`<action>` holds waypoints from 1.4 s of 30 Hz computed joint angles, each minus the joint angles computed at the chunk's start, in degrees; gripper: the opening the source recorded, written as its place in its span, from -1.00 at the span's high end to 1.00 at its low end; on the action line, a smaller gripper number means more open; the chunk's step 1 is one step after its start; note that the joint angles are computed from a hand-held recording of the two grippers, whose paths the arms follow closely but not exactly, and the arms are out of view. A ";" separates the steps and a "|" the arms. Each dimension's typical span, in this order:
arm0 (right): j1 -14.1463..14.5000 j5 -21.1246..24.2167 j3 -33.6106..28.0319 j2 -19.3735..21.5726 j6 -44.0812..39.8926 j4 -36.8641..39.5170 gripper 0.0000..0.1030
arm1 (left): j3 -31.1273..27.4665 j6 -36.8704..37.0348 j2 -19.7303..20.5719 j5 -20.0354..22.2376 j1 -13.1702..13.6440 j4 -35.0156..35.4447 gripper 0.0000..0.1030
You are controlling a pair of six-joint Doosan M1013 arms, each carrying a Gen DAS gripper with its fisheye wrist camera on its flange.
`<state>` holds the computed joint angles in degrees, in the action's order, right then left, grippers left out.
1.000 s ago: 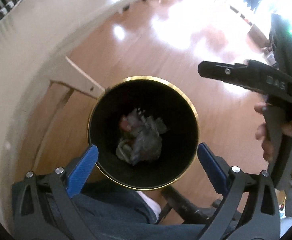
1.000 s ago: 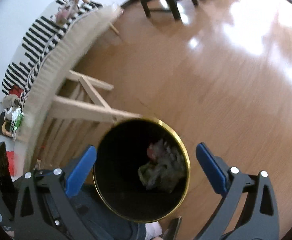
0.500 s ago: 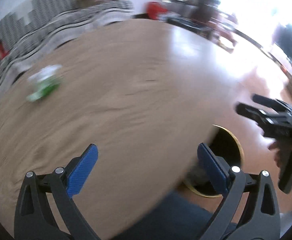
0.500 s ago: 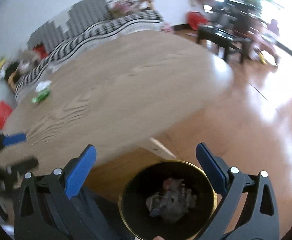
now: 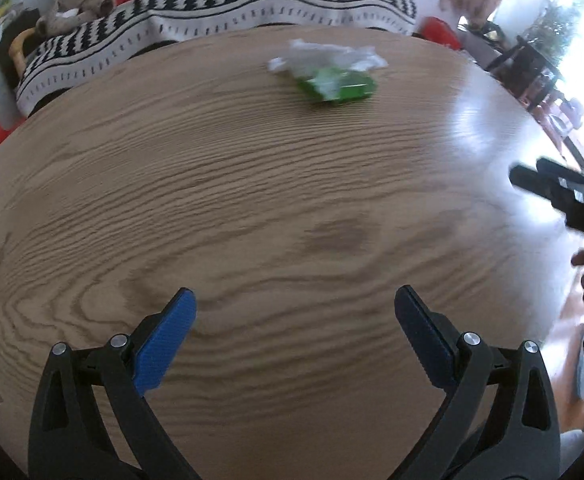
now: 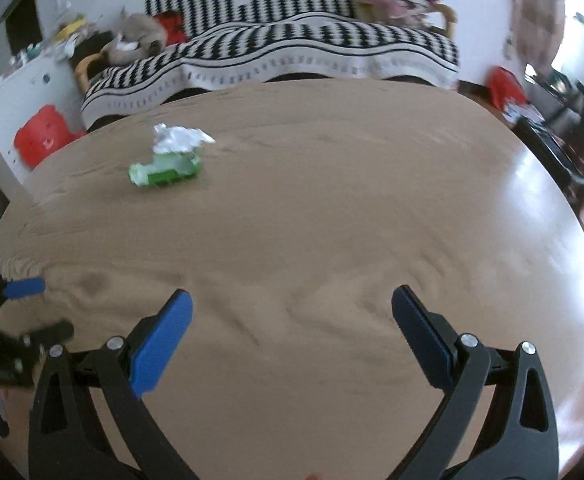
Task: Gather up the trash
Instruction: 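Return both open tools to the table trash, then grasp the green-white plastic tray with the left tool while the right tool grasps the white tissue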
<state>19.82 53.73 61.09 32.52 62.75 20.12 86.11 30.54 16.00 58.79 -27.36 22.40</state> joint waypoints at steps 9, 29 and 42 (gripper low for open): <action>1.35 9.73 -14.98 8.71 1.04 6.53 -0.87 | -0.17 2.77 1.48 -1.46 2.09 4.35 -0.88; 4.57 15.92 -30.77 18.20 2.86 9.59 0.55 | -1.85 5.48 3.17 -4.05 4.01 5.44 -0.90; 1.32 12.98 -32.97 19.42 9.50 4.14 0.80 | -7.27 11.83 7.06 -5.15 4.91 2.93 -0.90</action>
<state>21.15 66.71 28.13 51.94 72.25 24.26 78.84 42.37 23.06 53.64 -22.45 25.34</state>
